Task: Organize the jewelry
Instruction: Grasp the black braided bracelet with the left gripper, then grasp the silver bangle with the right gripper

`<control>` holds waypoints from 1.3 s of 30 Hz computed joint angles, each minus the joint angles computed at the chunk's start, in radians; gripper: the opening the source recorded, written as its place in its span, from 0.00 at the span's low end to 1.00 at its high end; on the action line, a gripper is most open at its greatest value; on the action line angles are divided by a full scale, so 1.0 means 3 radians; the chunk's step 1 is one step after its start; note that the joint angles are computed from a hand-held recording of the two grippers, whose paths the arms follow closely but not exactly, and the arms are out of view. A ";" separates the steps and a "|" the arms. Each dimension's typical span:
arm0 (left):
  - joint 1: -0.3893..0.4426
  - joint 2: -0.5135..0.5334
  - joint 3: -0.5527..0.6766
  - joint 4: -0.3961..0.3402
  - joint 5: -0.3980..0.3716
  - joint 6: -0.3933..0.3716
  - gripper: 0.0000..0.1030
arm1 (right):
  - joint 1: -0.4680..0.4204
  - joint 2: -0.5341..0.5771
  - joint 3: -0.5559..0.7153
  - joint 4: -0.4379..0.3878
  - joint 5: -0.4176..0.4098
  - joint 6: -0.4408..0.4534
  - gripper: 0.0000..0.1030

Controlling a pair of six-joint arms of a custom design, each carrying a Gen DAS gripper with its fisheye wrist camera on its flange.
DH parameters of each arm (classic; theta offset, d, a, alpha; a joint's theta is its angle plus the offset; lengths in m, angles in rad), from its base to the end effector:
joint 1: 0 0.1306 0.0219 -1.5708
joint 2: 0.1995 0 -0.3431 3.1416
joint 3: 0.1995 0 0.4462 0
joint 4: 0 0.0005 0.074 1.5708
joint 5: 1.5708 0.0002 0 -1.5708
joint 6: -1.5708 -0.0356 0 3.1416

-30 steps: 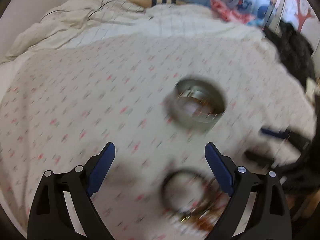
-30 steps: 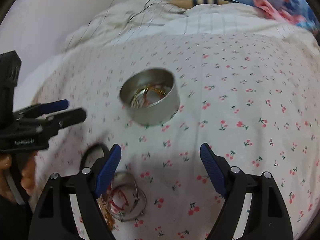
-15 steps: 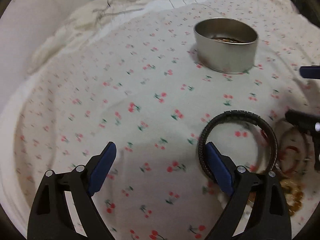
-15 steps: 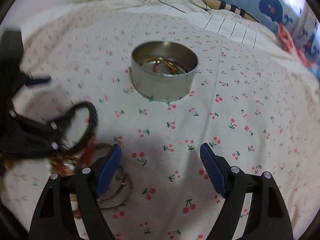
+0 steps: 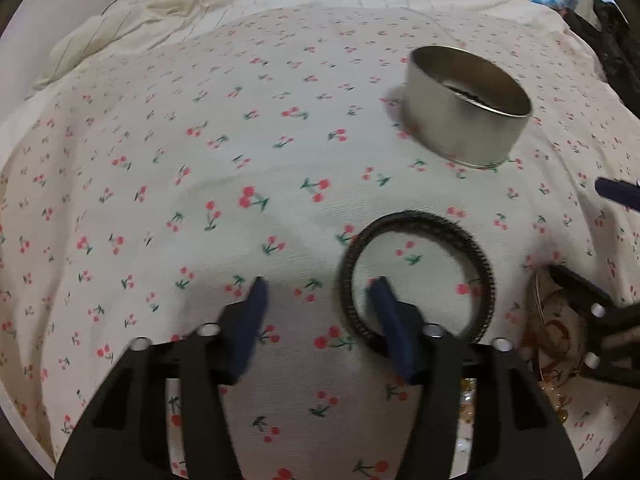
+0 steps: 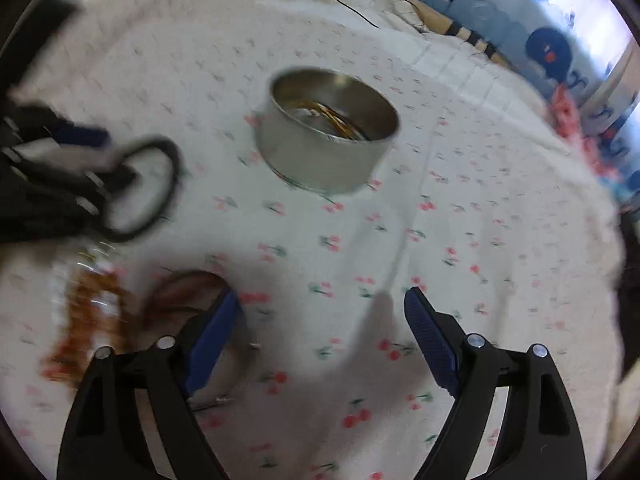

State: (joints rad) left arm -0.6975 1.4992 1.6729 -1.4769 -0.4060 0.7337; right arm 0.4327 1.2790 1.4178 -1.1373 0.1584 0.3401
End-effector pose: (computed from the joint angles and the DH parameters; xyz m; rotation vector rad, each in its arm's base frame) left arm 0.4174 -0.3321 0.4451 -0.1223 2.6693 0.1790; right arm 0.4484 0.2004 0.4421 -0.9087 2.3921 -0.1680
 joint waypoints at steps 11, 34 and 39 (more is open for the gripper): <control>0.0086 0.0014 0.0017 0.0081 0.0056 0.0133 0.41 | -0.0545 0.0180 0.0342 -0.0254 -0.1157 -0.0809 0.85; 0.0117 -0.0336 -0.0341 0.0657 0.0551 0.0224 0.06 | -0.0427 0.0167 0.0282 -0.0233 -0.1136 -0.0663 0.03; 0.0122 -0.0291 -0.0299 0.0607 0.0565 0.0221 0.06 | -0.0326 0.0135 0.0194 -0.0243 -0.1072 -0.0558 0.56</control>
